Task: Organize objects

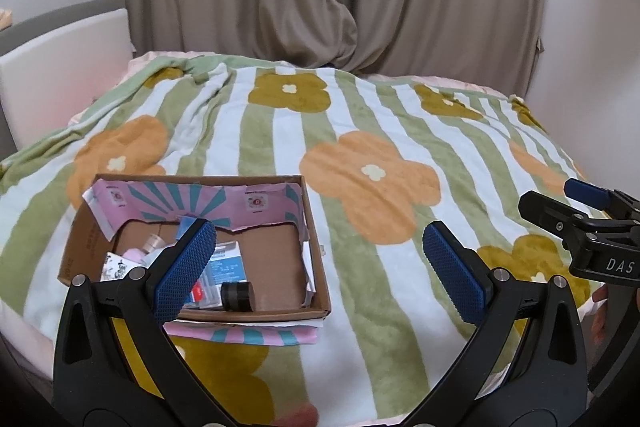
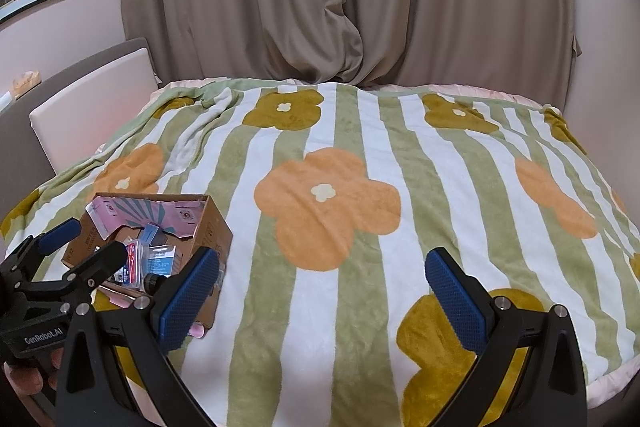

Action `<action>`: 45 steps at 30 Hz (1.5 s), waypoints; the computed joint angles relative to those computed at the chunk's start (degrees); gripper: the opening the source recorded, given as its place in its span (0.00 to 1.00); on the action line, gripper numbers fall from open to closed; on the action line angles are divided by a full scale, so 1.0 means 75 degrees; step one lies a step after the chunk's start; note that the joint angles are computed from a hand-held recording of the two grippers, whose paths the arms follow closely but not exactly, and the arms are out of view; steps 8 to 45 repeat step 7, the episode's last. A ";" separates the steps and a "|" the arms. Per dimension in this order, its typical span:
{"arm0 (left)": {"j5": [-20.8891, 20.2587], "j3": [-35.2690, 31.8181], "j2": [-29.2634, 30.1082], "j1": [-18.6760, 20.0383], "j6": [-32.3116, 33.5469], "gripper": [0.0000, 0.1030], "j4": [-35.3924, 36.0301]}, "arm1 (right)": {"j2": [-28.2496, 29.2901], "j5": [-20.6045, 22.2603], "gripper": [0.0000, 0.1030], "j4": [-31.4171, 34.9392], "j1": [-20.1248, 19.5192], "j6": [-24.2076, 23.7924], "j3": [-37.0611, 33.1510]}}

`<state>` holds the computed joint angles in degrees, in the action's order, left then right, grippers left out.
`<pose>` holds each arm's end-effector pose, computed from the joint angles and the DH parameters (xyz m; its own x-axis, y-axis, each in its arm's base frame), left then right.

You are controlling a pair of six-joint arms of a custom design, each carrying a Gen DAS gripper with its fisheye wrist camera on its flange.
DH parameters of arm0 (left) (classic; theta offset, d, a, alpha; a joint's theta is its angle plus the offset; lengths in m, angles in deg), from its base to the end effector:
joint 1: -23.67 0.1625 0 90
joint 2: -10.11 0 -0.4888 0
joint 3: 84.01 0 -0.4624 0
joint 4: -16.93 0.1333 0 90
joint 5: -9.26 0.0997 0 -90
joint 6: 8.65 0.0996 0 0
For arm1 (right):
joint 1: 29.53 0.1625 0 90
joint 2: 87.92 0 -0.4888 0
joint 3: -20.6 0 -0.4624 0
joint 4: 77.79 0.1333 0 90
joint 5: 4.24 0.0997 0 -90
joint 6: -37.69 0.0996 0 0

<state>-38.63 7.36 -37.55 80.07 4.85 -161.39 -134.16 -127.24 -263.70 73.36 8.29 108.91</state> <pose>-0.2685 -0.7657 0.2217 -0.7623 0.1562 -0.6281 0.5882 0.5723 -0.5714 0.2572 -0.7696 0.2369 -0.7331 -0.0719 0.6763 -0.5642 0.6197 -0.5456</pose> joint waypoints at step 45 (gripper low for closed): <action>0.0018 0.0055 0.0022 0.0008 0.0099 1.00 -0.0170 | 0.0004 -0.0030 1.00 0.0064 0.0021 0.0042 -0.0022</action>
